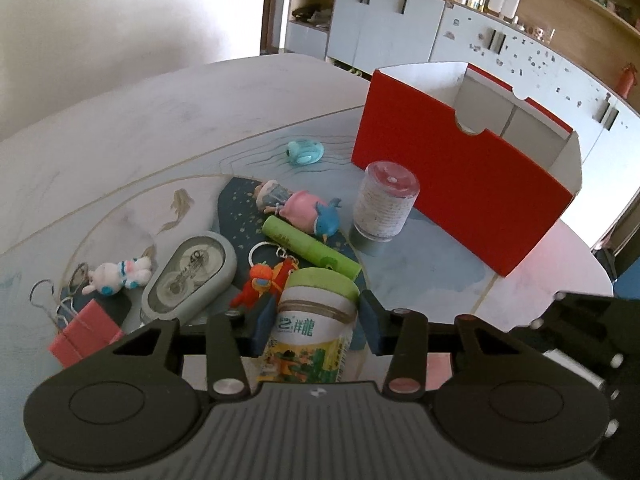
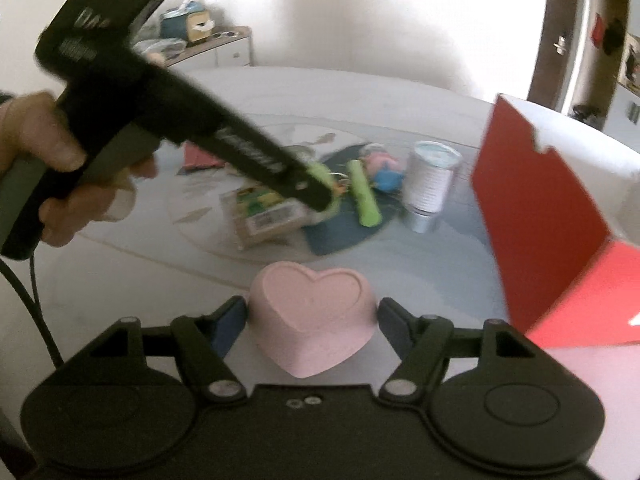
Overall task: Organize rigid objects
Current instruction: 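Grasp the green-lidded jar with the left gripper, then carry the jar with the left gripper while the right gripper carries the heart soap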
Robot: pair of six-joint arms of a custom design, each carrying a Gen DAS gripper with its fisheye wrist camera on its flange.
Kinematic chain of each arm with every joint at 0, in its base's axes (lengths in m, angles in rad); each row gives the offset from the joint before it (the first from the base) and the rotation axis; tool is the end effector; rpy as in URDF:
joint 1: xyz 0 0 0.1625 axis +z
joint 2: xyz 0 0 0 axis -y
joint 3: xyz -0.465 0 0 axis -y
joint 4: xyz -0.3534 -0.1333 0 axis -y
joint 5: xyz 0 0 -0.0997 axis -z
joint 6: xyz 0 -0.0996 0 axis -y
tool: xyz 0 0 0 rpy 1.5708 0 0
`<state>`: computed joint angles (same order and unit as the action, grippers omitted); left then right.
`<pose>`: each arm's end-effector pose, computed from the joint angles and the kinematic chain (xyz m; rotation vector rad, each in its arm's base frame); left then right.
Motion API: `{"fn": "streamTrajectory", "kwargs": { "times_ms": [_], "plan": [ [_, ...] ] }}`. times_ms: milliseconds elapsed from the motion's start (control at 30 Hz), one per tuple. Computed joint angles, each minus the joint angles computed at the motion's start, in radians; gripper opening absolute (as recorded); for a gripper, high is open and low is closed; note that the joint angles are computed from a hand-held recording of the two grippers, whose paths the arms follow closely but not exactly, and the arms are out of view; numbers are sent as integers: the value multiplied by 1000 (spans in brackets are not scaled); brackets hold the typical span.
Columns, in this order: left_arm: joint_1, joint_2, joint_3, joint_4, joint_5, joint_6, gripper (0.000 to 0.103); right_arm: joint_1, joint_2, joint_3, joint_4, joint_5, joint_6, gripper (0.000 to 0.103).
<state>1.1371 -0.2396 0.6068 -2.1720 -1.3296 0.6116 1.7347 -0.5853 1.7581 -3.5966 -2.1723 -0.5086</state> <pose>-0.2361 -0.8836 0.0750 1.3952 2.5036 -0.3047 0.1823 -0.6307 0.1147 0.4471 -2.2489 0.8956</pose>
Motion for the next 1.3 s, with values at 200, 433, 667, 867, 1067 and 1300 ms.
{"fn": "streamTrajectory", "kwargs": {
  "times_ms": [200, 433, 667, 867, 1067, 1300],
  "plan": [
    [-3, -25, 59, -31, 19, -7, 44, -46, 23, -38, 6, 7, -16, 72],
    [-6, -35, 95, -70, 34, 13, 44, -53, 29, -19, -14, 4, -12, 72],
    [-6, -42, 123, -89, 41, 31, 47, -67, 46, -32, -34, 16, -34, 73],
    [-1, -44, 156, -107, 81, 40, 47, -69, 58, -42, -55, 18, -39, 76],
    [0, -49, 170, -123, 84, 40, 47, -69, 67, -53, -63, 21, -40, 77],
    [-6, -64, 206, -151, 106, 37, 45, -61, 72, -67, -55, 1, -56, 74]
  ]
}}
